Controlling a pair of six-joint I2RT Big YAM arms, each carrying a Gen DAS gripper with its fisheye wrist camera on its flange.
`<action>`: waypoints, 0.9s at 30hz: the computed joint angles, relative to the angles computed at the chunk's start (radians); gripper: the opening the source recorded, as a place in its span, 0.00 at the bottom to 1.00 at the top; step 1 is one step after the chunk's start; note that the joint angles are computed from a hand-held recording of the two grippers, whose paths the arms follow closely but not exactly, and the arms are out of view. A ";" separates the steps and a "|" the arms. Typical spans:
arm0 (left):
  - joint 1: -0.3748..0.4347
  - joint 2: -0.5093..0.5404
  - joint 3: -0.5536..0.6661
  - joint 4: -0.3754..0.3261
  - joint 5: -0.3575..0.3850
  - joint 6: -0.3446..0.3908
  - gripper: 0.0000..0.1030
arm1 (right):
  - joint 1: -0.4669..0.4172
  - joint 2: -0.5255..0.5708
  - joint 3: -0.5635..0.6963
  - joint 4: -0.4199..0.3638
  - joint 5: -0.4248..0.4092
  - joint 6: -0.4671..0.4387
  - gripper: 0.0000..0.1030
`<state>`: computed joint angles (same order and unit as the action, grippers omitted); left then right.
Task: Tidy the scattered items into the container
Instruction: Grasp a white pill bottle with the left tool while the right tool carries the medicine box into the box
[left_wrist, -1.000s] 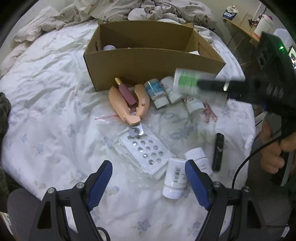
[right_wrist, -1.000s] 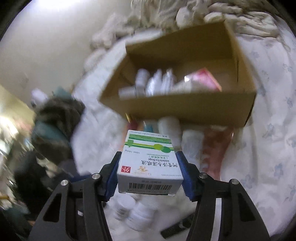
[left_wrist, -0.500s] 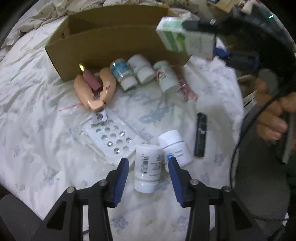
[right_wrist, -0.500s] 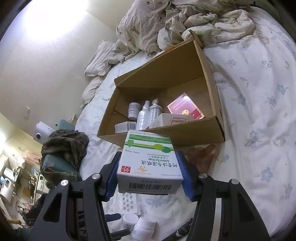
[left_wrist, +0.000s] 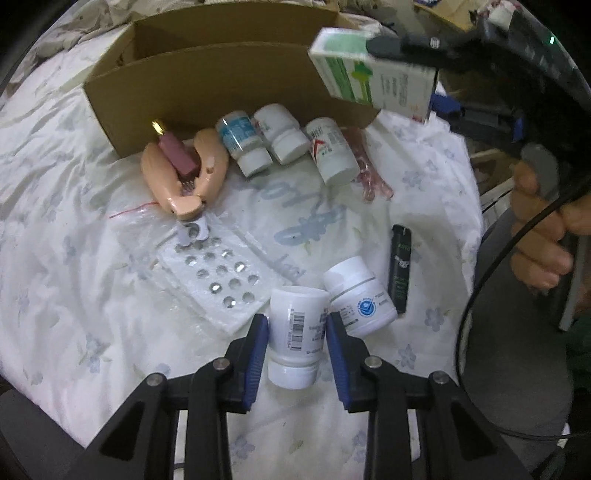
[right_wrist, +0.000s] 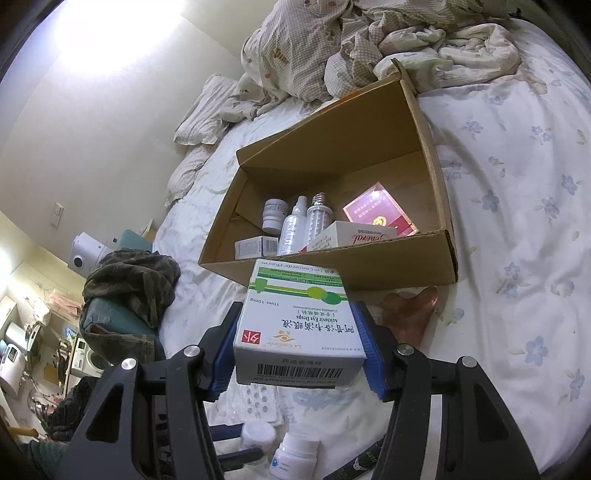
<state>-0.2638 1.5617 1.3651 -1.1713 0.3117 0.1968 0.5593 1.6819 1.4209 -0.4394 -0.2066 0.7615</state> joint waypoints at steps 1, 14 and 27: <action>0.006 -0.009 0.004 0.001 0.005 0.002 0.31 | 0.000 -0.001 -0.002 0.004 -0.001 0.002 0.60; 0.083 0.086 0.353 0.006 0.016 -0.059 0.31 | -0.028 -0.023 0.048 0.024 0.037 -0.049 0.60; 0.016 0.632 1.069 -0.242 -0.094 -0.123 0.31 | -0.050 0.473 0.848 -0.638 0.229 -0.356 0.60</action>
<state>-0.2477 2.1940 2.4339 -1.4136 0.2181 0.0743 0.5098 2.1549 2.2686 -1.0772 0.0221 0.4058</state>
